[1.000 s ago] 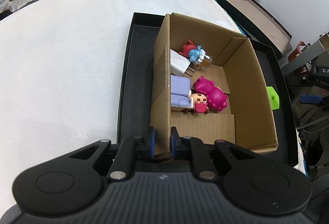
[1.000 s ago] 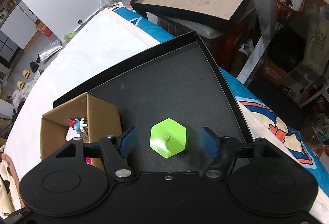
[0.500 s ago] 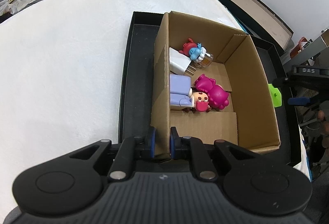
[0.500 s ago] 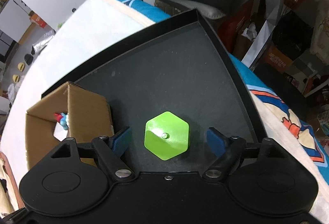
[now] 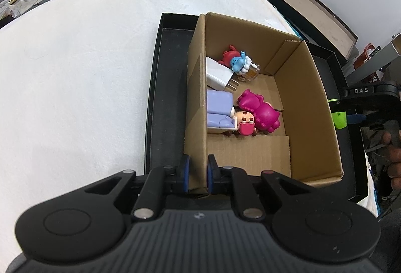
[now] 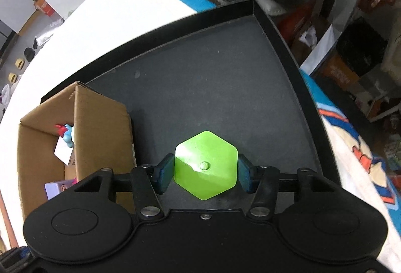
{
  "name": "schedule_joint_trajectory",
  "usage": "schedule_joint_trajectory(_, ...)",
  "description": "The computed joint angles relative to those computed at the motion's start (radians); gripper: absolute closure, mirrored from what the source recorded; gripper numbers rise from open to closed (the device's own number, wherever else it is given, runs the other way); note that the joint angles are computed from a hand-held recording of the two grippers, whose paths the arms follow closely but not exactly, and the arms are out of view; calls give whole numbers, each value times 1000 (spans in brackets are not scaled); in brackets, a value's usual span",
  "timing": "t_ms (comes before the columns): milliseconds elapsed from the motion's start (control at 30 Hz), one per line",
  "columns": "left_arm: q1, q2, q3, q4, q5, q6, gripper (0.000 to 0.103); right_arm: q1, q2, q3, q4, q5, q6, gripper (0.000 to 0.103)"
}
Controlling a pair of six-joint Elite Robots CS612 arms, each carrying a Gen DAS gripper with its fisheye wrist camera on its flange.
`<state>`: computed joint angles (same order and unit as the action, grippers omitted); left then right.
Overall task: Organize rigid objects
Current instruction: 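Move the right gripper over the green hexagonal container and grasp it, then carry the green container into the box and open the right gripper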
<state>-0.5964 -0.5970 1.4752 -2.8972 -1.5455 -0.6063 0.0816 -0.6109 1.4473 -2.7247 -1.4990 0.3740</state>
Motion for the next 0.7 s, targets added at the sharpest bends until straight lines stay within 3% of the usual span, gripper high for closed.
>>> schedule_joint_trajectory(700,8,3,12,-43,-25,-32,90,16,-68,32,-85,-30,-20,52)
